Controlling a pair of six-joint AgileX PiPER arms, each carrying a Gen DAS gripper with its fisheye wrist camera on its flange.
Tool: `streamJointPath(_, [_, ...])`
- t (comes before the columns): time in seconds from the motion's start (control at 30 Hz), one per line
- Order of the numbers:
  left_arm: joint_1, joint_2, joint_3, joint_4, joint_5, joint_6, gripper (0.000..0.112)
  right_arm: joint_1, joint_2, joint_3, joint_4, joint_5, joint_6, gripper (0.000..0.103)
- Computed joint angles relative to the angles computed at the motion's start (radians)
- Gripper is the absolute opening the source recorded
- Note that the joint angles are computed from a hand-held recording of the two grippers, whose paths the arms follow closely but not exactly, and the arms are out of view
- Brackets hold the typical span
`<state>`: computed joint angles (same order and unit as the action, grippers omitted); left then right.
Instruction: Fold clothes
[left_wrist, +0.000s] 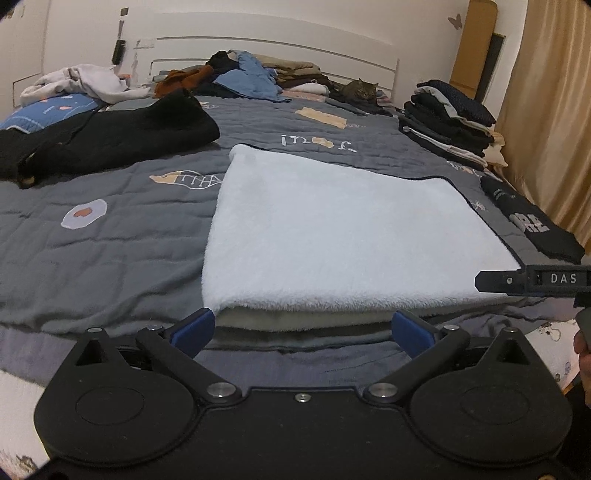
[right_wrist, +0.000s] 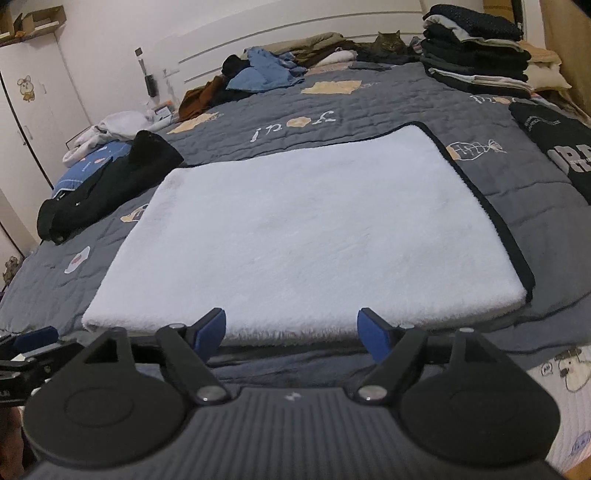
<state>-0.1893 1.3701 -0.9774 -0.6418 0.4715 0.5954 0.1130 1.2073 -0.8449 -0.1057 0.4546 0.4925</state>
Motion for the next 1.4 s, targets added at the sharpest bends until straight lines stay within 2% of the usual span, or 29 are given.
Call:
streamJointPath(0.37, [0.044, -0.069, 0.057, -0.056, 0.027, 0.041, 0.103, 0.079, -0.058, 0.049, -0.189, 0.011, 0.223, 0.079])
streamJointPath(0.9, [0.067, -0.097, 0.079, -0.056, 0.022, -0.021, 0.103, 0.170, -0.105, 0.092, -0.413, 0.017, 0.477, 0.080])
streamJointPath(1.0, [0.075, -0.100, 0.080, -0.060, 0.027, -0.023, 0.103, 0.182, -0.109, 0.083, -0.419, 0.035, 0.481, 0.080])
streamJointPath(1.17, [0.086, -0.106, 0.083, -0.091, 0.029, -0.006, 0.103, 0.207, -0.118, 0.025, -0.412, 0.115, 0.467, 0.081])
streamJointPath(1.27, [0.083, -0.107, 0.080, -0.102, 0.026, 0.007, 0.103, 0.199, -0.134, 0.053, -0.455, 0.081, 0.498, 0.082])
streamJointPath(1.4, [0.086, -0.110, 0.078, -0.146, 0.028, 0.057, 0.103, 0.150, -0.110, 0.034, -0.372, 0.074, 0.400, 0.083])
